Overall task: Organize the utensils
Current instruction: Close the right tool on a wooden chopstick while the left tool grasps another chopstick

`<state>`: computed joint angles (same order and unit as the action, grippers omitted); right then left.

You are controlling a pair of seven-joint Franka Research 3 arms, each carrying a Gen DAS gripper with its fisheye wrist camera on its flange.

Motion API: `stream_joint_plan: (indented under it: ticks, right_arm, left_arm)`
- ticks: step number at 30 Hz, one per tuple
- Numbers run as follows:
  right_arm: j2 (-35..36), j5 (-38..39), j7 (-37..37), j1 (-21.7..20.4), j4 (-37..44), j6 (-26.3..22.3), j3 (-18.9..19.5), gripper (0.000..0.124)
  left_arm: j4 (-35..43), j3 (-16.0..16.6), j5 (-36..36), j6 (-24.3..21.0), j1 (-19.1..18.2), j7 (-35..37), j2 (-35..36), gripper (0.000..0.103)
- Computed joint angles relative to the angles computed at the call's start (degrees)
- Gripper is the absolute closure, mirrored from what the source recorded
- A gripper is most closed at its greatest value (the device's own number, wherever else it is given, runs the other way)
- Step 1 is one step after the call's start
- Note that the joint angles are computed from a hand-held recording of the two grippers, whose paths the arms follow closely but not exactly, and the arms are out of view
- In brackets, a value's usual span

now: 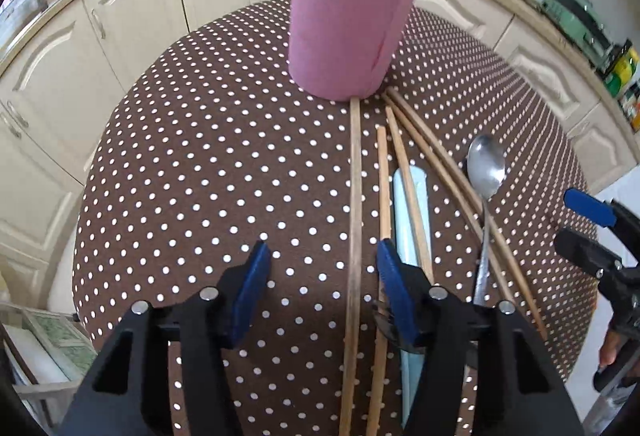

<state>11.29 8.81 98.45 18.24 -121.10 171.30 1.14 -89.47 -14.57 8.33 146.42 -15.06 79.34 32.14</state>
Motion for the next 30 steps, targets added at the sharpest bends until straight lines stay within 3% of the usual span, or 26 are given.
stream_joint_plan:
  ticks: [5, 7, 10, 13, 16, 18, 20, 25, 28, 30]
  right_arm:
    - [1.16, -3.43, 0.75, 1.05, 2.14, -3.41, -0.74, 0.051]
    - [1.88, -3.03, -0.60, 0.68, 3.71, -5.37, -0.01, 0.059]
    - [3.44, -8.47, 2.44, 3.01, 6.86, -9.75, -2.19, 0.068]
    - [5.00, -10.51, 3.16, 3.18, 9.14, -13.18, -2.14, 0.081]
    - [6.08, -16.89, 7.41, 5.63, 10.30, -14.15, -4.41, 0.095]
    - [6.25, -20.54, 11.42, 6.70, 11.05, -15.44, -5.80, 0.115]
    - [6.21, -25.02, 16.02, 7.69, 11.33, -16.57, -7.33, 0.116]
    - [4.42, -27.56, 20.93, 5.28, 9.13, -16.79, -6.88, 0.118]
    - [3.22, -21.26, 16.28, 1.31, 7.94, -17.31, -3.75, 0.117]
    - [2.97, -20.20, 15.84, 0.44, 8.10, -17.36, -3.63, 0.117]
  left_arm:
    - [1.72, 2.63, 5.42, -0.90, -3.03, -2.82, 0.94, 0.059]
    - [2.79, 2.58, 5.98, -1.44, -3.11, -3.05, 1.52, 0.063]
    - [3.65, 2.62, 6.42, -1.30, -3.16, -3.70, 2.28, 0.069]
    - [4.18, 2.51, 6.47, -1.03, -3.25, -4.43, 2.84, 0.071]
    - [3.87, 2.49, 6.64, -0.64, -3.07, -4.60, 2.66, 0.072]
    - [3.21, 2.45, 6.48, -0.28, -2.66, -4.64, 2.17, 0.074]
    - [3.63, 2.68, 6.73, -0.31, -2.92, -5.27, 2.47, 0.077]
    - [4.06, 2.46, 6.51, -0.11, -2.56, -5.42, 2.83, 0.087]
    - [5.34, 2.02, 5.72, -1.37, -2.23, -4.73, 3.42, 0.088]
    - [6.68, 1.97, 5.38, -2.37, -2.32, -4.45, 4.10, 0.088]
